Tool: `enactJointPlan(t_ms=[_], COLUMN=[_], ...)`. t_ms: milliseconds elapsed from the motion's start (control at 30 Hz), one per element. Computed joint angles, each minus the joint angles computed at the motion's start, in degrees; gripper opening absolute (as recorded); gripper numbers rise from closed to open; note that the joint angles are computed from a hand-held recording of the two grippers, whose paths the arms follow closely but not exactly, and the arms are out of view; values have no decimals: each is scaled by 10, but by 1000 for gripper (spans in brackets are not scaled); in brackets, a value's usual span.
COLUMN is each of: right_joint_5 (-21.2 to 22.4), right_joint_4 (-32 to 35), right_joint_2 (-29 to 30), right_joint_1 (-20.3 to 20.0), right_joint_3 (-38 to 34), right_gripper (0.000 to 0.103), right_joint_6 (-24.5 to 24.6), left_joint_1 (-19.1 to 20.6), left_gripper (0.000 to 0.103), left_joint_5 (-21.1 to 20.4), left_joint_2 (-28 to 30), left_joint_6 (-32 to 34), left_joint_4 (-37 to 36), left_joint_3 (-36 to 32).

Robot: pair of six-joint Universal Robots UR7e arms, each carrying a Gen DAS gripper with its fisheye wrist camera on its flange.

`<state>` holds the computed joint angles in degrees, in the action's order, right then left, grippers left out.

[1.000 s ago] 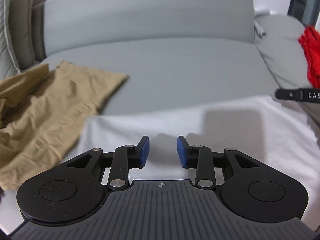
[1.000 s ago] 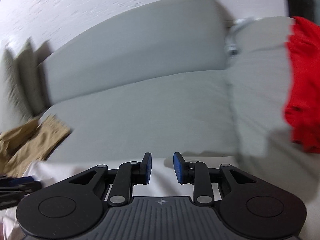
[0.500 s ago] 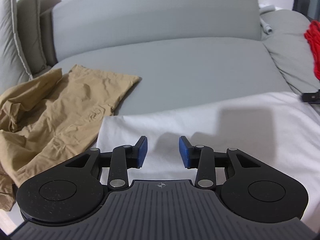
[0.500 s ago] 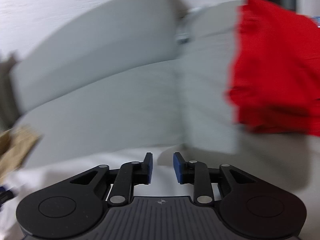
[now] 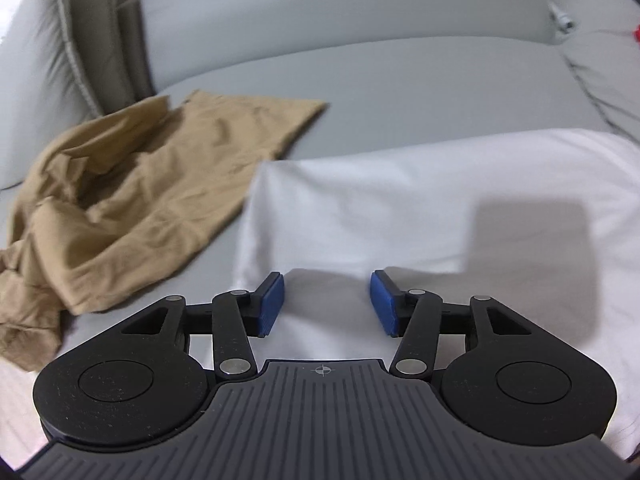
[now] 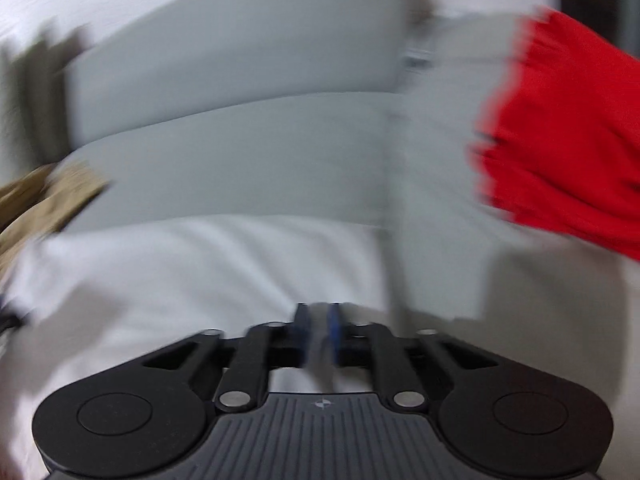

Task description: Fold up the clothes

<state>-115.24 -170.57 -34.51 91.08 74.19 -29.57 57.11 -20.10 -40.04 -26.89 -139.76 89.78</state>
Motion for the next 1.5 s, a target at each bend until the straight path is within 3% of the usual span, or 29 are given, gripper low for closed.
enactJointPlan(t_ms=[67,100,167,233,367,500,633,767,833,900,1000,1100,1233,1367,1500], right_joint_5=[-16,0,32,64,122,74,21,-62,-93,-70,-17,26,56,98,114], right_joint_4=[-16,-21,-31,-24,27,46,7,-20,-15,9,29,46,60,3,-50], right_joint_2=[0,-9,-26,-40,-63,-69,-75,-68,-76,-103,-142,-175,-194,-209,-202], right_joint_1=[-1,-3,-8,-10,-3,16,24,28,30,28,30,28,25,6,-3], right_joint_3=[2,13,33,50,82,105,126,119,122,143,185,226,258,298,309], right_gripper=[12,13,25,26,26,25,21,25,29,31,45,48,71,71,67], right_joint_6=[7,14,28,29,6,-10,9,63,116,178,222,267,362,490,520], left_joint_1=[-5,-11,-22,-37,-52,-51,-47,-46,-46,-52,-68,-80,-89,-89,-87], left_gripper=[53,53,53,53,54,54,58,60,59,59,66,67,73,73,73], left_joint_5=[9,15,12,-13,-70,-87,-92,-97,-102,-105,-109,-108,-103,-108,-114], left_joint_2=[-11,-19,-30,-38,-39,-34,-47,-65,-75,-87,-110,-125,-143,-155,-165], left_joint_6=[-31,-54,-59,-34,-6,-37,-83,-124,-129,-122,-92,-94,-120,-127,-122], left_joint_4=[41,63,46,-8,-36,32,66,118,121,98,10,-19,-25,-24,-56], left_joint_3=[6,11,29,52,65,55,63,63,71,90,140,167,193,206,219])
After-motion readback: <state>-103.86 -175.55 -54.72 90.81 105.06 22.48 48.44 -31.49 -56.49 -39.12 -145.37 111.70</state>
